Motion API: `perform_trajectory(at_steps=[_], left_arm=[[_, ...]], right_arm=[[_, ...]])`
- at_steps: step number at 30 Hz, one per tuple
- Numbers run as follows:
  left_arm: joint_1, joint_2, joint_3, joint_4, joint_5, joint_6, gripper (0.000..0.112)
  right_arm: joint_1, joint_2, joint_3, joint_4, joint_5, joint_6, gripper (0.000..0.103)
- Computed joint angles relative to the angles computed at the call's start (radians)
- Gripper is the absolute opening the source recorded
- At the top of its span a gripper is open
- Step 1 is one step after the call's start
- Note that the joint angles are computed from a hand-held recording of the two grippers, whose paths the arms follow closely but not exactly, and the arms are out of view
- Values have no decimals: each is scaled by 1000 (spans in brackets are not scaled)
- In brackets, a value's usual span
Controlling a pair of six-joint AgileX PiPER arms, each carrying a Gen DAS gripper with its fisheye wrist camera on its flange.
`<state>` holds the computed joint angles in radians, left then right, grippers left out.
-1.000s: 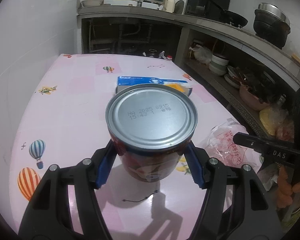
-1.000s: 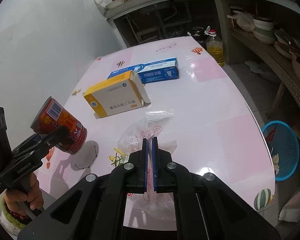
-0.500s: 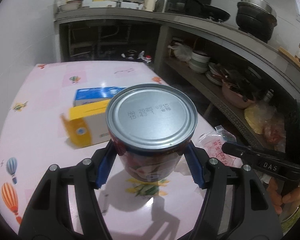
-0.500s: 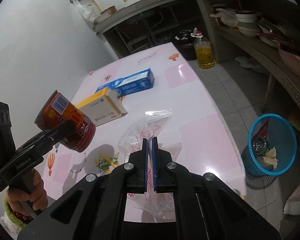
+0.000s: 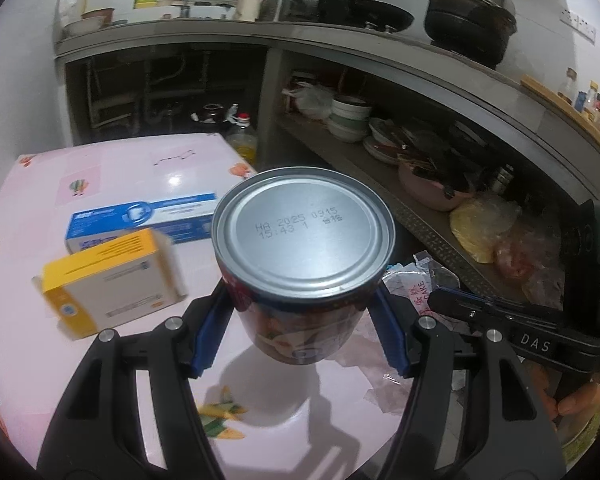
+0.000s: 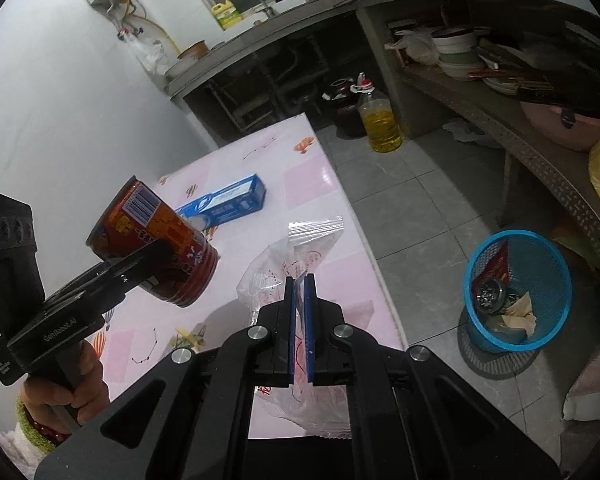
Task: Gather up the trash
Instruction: 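Carry the red can and plastic bag over the blue wastebasket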
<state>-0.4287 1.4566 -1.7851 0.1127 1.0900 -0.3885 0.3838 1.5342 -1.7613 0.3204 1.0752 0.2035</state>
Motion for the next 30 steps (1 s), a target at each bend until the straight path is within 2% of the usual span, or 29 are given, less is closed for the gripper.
perform_trajectory(at_steps=[20, 30], left_arm=[[-112, 240, -281, -49, 43, 29, 62], [-149, 407, -532, -114, 116, 66, 62]], right_arm=[[-222, -81, 116, 101, -16, -87, 4], [-341, -129, 176, 125, -25, -111, 4]])
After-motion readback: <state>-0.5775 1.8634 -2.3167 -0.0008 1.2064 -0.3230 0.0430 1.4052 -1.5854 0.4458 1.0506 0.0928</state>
